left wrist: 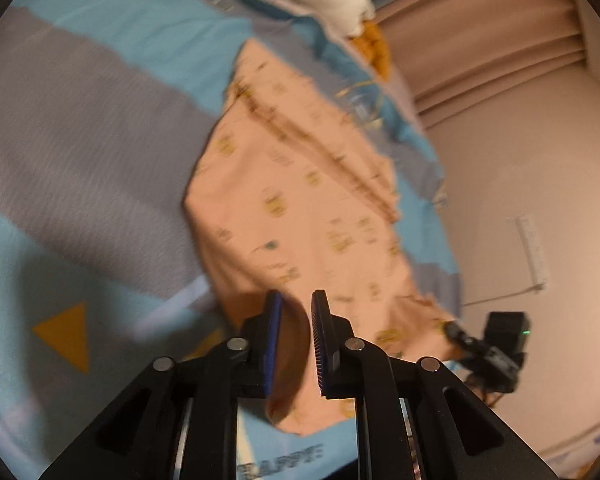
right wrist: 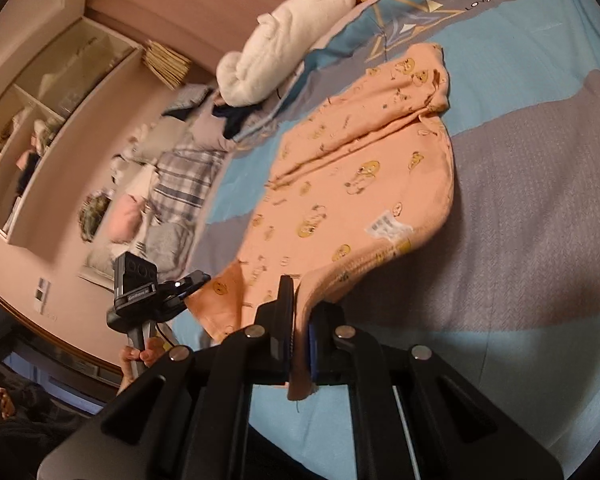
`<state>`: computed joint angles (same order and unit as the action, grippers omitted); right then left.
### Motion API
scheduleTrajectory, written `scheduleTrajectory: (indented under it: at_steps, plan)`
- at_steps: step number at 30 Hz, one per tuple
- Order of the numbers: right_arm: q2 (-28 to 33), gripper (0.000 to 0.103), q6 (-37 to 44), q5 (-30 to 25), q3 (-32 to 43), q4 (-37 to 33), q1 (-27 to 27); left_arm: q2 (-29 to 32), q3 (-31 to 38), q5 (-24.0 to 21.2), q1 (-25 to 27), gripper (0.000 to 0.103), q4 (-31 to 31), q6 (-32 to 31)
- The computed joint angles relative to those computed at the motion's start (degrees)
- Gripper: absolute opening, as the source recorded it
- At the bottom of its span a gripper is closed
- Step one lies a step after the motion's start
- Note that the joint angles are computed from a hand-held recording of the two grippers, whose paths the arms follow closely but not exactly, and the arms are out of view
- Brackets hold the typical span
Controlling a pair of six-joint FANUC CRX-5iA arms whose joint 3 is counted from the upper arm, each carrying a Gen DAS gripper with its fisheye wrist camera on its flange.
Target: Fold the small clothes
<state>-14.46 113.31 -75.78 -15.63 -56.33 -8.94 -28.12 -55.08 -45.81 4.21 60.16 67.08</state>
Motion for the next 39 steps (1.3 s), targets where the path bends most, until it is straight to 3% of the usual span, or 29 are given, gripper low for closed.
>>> scheduleTrajectory:
  at_steps: [6,10,17,19,20,22,25,27,30,35,37,39]
  plan:
    - [0.88,0.009,-1.55,-0.49,-1.58,2.02,-0.84,-1.05,-0.4,-4.93,4.46,0.015,-7.53,5.29]
    - [1.1,0.011,-2.54,-1.2,-2.15,2.38,-1.9,-3.28,-2.74,-8.98,7.97,0.05,-5.36,3.83]
    - [1.85,0.011,-4.12,-0.88,-2.66,4.64,-0.56,-0.03,-1.57,-9.1,5.4,0.051,-4.41,2.25]
    - [2.14,0.011,-4.94,0.18,-3.26,6.06,0.91,1.98,-1.69,-8.1,3.75,0.04,-1.56,2.27]
    - [2.4,0.011,-5.3,0.42,-3.4,6.64,1.47,2.91,-1.84,-8.08,3.33,0.023,-0.35,2.16]
    - [2.42,0.006,-5.61,1.7,-4.22,7.94,2.69,3.78,-2.16,-7.36,2.42,0.009,0.69,2.49]
    - [1.85,0.006,-5.11,2.23,-4.4,7.68,2.55,2.13,-4.32,-5.29,1.36,0.006,4.15,1.79]
    - [1.3,0.006,-4.77,2.2,-4.13,7.6,2.62,0.41,-6.49,-3.72,-0.11,0.006,10.27,-1.6]
    - [1.06,0.006,-2.11,0.16,-2.93,3.33,-0.2,-1.22,-7.33,-2.0,-1.9,0.006,15.4,-5.25]
    - [1.19,0.006,2.33,-2.44,-0.16,-3.54,-3.98,-1.72,-6.16,0.14,-3.7,0.006,20.08,-9.54]
    - [1.18,0.006,2.36,-1.69,0.57,-3.49,-2.97,-0.86,-5.43,0.79,-4.84,0.006,21.83,-11.46]
    - [1.29,0.005,1.74,-0.4,1.09,-2.35,-1.39,0.57,-3.98,0.62,-4.77,0.006,19.09,-10.03]
